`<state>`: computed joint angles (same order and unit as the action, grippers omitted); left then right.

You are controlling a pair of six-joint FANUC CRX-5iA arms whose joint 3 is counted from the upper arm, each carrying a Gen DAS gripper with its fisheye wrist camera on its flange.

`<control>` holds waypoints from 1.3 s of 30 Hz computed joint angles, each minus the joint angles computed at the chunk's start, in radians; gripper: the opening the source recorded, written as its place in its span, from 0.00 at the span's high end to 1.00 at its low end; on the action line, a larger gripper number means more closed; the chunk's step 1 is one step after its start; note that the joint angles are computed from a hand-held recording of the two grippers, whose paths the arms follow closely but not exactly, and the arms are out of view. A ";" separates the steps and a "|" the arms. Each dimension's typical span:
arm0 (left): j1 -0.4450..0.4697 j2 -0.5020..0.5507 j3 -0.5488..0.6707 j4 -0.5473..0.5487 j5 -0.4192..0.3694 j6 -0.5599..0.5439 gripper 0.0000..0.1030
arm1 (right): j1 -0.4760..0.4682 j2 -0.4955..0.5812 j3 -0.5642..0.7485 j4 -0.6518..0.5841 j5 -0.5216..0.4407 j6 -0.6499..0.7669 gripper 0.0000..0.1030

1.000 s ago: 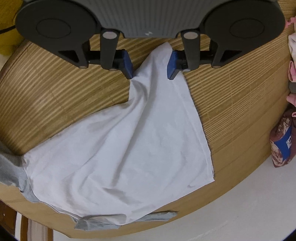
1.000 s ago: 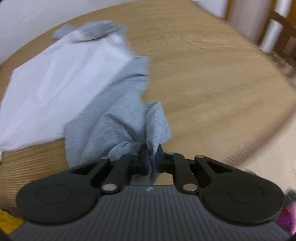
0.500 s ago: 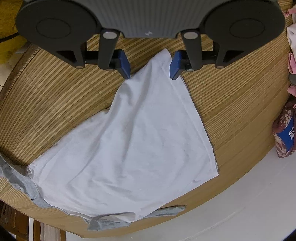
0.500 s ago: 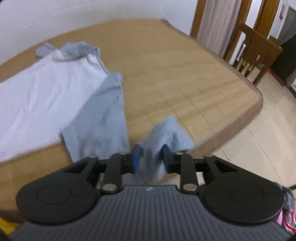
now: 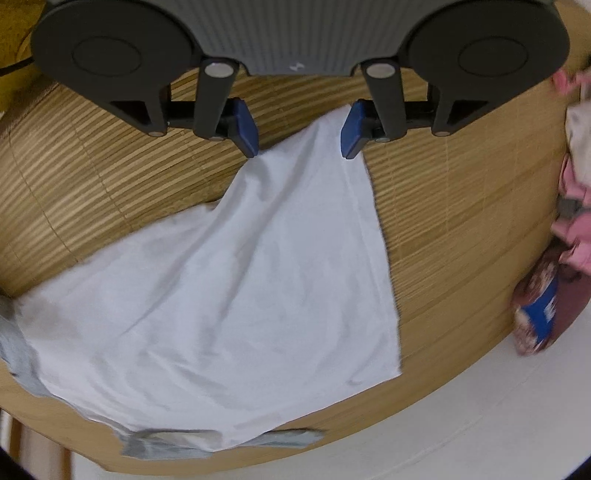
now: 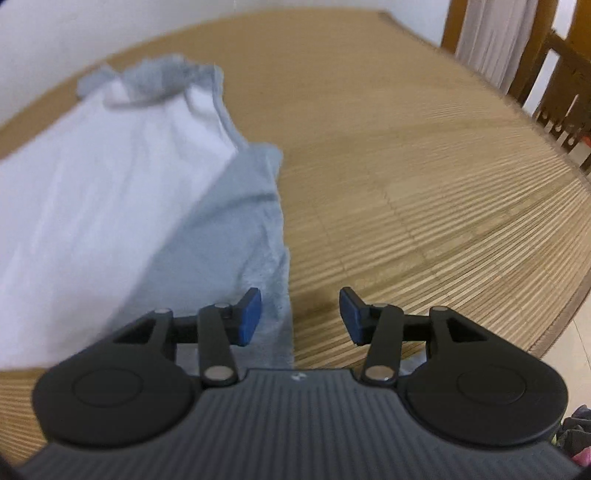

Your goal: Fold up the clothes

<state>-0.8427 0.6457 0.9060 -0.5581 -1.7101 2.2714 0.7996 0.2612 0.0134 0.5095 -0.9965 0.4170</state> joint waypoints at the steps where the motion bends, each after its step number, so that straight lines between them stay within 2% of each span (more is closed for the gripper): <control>1: -0.003 0.014 0.025 -0.007 -0.025 0.010 0.48 | -0.004 -0.006 -0.011 -0.009 0.027 0.009 0.55; 2: -0.006 0.028 0.050 -0.012 -0.047 0.009 0.47 | -0.008 -0.016 -0.022 -0.022 0.059 0.033 0.79; 3: -0.008 0.043 0.075 -0.015 -0.067 0.005 0.47 | -0.011 -0.031 -0.029 -0.040 0.082 0.052 0.96; 5: -0.014 0.067 0.121 -0.022 -0.102 -0.002 0.45 | -0.012 -0.072 -0.057 -0.052 0.125 0.018 0.96; 7: -0.020 0.083 0.148 -0.021 -0.116 0.001 0.43 | -0.014 -0.109 -0.081 -0.041 0.110 -0.028 0.96; 11: -0.045 0.132 0.227 -0.068 -0.166 -0.041 0.39 | -0.024 -0.132 -0.076 -0.085 0.022 0.034 0.96; 14: -0.049 0.141 0.239 -0.073 -0.166 -0.058 0.39 | -0.036 -0.139 -0.063 -0.156 0.006 0.115 0.94; 16: -0.050 0.126 0.220 -0.056 -0.140 -0.087 0.39 | -0.037 -0.150 -0.064 -0.178 0.009 0.133 0.89; 18: -0.058 0.108 0.195 -0.051 -0.114 -0.112 0.39 | -0.038 -0.167 -0.072 -0.193 0.012 0.162 0.72; 19: -0.062 0.105 0.189 -0.051 -0.109 -0.120 0.39 | -0.042 -0.183 -0.081 -0.215 0.021 0.194 0.69; 23: -0.068 0.107 0.175 -0.069 -0.104 -0.095 0.36 | -0.065 -0.230 -0.103 -0.328 0.026 0.328 0.67; 26: -0.066 0.097 0.157 -0.071 -0.074 -0.073 0.36 | -0.063 -0.229 -0.105 -0.369 -0.002 0.372 0.67; 28: -0.066 0.084 0.129 -0.074 -0.042 -0.069 0.38 | -0.046 -0.247 -0.148 -0.345 0.044 0.386 0.58; 29: -0.062 0.076 0.115 -0.059 -0.021 -0.066 0.47 | -0.033 -0.256 -0.172 -0.321 0.074 0.397 0.57; 30: -0.057 0.069 0.101 -0.038 0.001 -0.064 0.64 | -0.015 -0.254 -0.189 -0.283 0.088 0.399 0.58; 31: -0.052 0.061 0.087 -0.017 0.023 -0.062 0.74 | 0.002 -0.253 -0.205 -0.244 0.102 0.400 0.59; 32: -0.050 0.065 0.092 -0.005 0.027 -0.053 0.90 | 0.014 -0.252 -0.217 -0.220 0.117 0.408 0.67; 33: -0.049 0.073 0.104 0.003 0.023 -0.041 0.92 | 0.021 -0.255 -0.223 -0.217 0.133 0.426 0.92; 36: -0.051 0.086 0.136 0.006 -0.008 0.018 0.99 | 0.001 -0.285 -0.230 -0.280 0.190 0.423 0.94; 39: -0.046 0.075 0.149 0.024 -0.028 0.092 0.99 | -0.029 -0.342 -0.252 -0.324 0.263 0.393 0.95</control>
